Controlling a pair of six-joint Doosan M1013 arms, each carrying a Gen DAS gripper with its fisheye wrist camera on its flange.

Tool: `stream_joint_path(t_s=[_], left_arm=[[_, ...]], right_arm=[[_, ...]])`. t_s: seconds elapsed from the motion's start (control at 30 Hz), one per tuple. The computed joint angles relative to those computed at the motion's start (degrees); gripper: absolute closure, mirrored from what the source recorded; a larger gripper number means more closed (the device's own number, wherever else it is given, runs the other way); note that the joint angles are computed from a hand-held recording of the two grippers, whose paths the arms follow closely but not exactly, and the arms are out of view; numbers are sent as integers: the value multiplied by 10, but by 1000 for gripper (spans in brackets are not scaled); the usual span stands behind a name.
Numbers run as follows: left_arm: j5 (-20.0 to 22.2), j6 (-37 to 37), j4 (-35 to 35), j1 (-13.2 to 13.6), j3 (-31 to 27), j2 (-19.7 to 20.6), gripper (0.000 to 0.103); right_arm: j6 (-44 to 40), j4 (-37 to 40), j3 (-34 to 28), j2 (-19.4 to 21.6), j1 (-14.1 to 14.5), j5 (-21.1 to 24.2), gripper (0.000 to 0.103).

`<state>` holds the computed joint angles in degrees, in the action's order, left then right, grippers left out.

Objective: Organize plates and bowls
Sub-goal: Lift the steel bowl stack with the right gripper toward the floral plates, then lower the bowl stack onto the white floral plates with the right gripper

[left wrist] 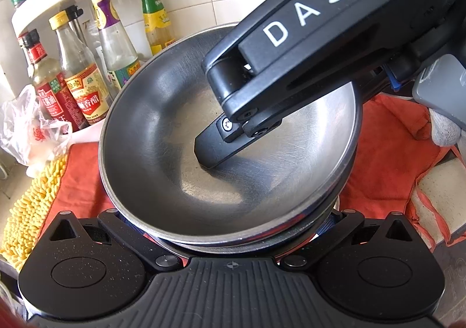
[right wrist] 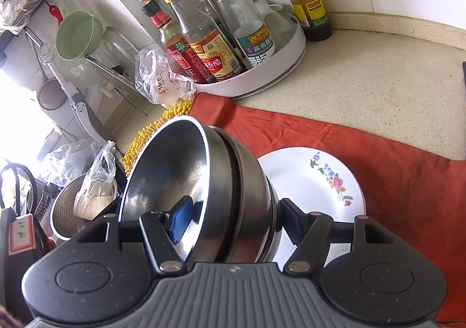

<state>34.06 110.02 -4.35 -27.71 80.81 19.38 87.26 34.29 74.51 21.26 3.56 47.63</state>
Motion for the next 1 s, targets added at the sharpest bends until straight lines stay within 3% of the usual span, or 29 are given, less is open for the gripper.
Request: stream_joint_path(t_s=[0.67, 1.0], left_arm=[[16, -23, 27, -2, -9, 17, 0], [29, -57, 76, -8, -38, 44, 0]], right_arm=[[-2, 14, 7, 13, -4, -1, 40], [-37, 40, 12, 23, -10, -34, 40]])
